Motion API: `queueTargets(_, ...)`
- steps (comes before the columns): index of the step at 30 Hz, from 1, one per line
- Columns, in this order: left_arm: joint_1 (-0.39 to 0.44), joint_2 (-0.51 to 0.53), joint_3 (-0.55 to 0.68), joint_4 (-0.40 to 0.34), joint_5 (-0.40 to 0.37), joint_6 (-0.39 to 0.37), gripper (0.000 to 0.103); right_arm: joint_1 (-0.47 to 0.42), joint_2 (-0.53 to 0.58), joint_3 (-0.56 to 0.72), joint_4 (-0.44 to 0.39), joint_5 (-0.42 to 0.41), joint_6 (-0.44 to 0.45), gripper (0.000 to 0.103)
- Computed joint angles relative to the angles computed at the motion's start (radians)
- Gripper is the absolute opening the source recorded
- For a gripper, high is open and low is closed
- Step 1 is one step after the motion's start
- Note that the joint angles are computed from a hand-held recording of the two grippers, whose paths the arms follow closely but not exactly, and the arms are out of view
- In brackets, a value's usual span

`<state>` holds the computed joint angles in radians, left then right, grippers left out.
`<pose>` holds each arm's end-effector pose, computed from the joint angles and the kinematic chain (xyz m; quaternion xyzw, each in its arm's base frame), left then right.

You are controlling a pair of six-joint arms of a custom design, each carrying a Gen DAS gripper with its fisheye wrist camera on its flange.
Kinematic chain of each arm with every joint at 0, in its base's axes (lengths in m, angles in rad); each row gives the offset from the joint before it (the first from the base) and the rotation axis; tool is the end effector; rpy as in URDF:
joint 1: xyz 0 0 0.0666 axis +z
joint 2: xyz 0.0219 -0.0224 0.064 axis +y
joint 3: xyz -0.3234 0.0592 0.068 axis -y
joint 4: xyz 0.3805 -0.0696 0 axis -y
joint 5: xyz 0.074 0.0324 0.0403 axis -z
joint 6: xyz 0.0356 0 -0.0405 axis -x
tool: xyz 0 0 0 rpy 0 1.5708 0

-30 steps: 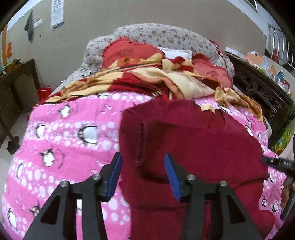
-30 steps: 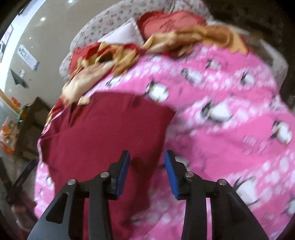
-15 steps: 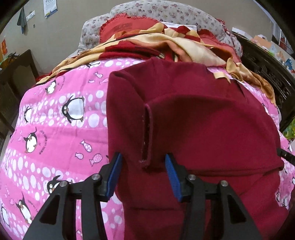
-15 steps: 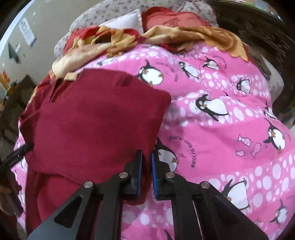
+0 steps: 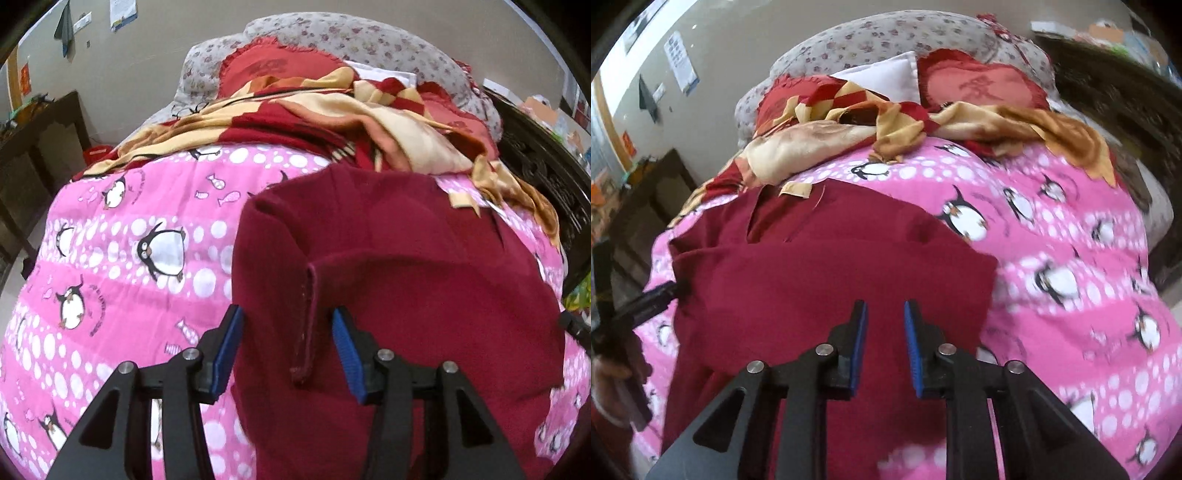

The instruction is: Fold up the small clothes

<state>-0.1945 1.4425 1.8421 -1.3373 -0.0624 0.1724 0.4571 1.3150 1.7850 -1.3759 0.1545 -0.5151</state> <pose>0.4547 -0.0877 0.5197 0.0008 0.9499 -0.0276 0.3113 0.3726 0.1767 0.5470 0.0525 0.9413 0.0875 0.3218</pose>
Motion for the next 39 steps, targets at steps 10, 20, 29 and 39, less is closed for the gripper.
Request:
queueTargets(10, 0.008, 0.046, 0.008, 0.013, -0.034, -0.024, 0.077, -0.041, 0.080, 0.043, -0.030, -0.011, 0.015, 0.033)
queueTargets(20, 0.004, 0.035, 0.002, 0.012, -0.045, -0.023, 0.077, 0.046, -0.034, -0.024, -0.069, 0.017, 0.020, 0.034)
queueTargets(29, 0.000, -0.021, -0.024, -0.028, -0.055, -0.041, 0.077, 0.031, -0.049, -0.088, -0.077, -0.007, -0.019, 0.036)
queueTargets(39, 0.024, -0.151, -0.125, -0.062, -0.010, -0.062, 0.077, 0.058, -0.166, -0.113, -0.123, -0.020, -0.112, 0.045)
